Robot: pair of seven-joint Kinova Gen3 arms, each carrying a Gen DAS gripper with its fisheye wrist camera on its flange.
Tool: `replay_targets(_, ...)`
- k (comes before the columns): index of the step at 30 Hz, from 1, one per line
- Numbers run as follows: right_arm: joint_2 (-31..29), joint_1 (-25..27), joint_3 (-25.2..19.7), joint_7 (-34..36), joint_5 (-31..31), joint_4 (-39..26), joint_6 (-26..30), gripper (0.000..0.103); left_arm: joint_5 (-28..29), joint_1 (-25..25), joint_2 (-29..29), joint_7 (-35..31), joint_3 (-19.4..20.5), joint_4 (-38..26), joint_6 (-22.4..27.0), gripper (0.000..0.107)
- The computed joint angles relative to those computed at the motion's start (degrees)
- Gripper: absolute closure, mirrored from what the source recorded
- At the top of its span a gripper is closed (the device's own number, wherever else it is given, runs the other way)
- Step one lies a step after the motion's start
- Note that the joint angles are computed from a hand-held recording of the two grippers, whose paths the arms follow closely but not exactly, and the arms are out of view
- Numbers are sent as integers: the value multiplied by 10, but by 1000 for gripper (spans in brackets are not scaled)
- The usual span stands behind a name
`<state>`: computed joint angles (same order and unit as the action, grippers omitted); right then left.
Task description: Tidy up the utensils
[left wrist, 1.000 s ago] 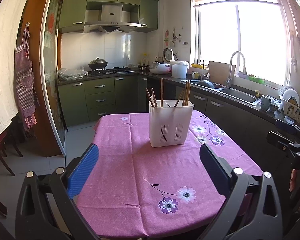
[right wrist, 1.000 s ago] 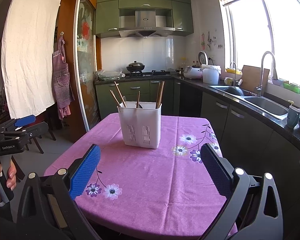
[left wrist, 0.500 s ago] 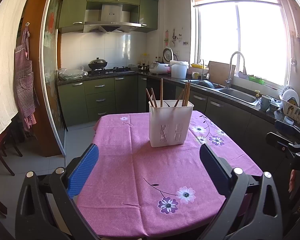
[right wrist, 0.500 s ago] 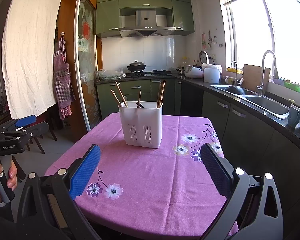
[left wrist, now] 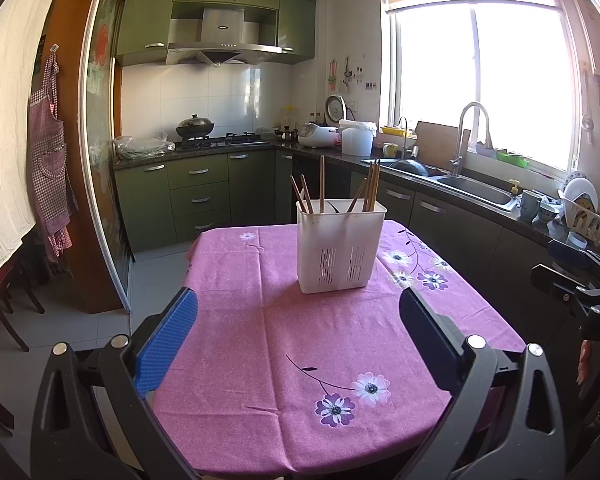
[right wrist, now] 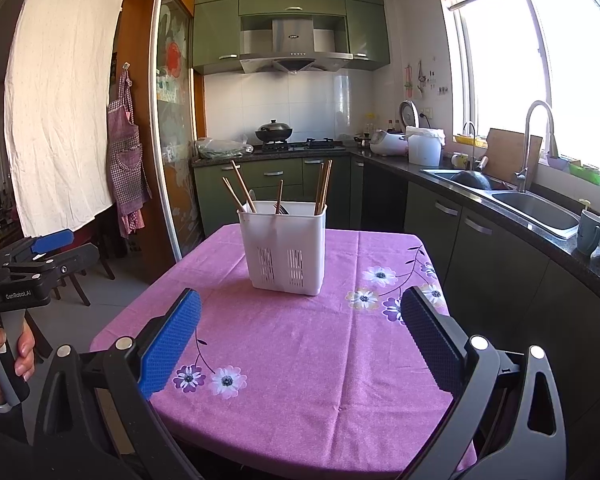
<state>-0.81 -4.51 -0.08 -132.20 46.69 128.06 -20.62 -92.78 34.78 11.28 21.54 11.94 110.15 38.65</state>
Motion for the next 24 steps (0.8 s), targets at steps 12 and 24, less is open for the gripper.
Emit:
replay_targets(12, 3, -2, -4, 12, -13, 1, 2, 5, -2, 2, 2, 7, 1, 0, 5, 11)
replay_targets(24, 8, -1, -6, 20, -21, 1, 2, 5, 2, 15, 9, 5, 1, -4, 31, 11)
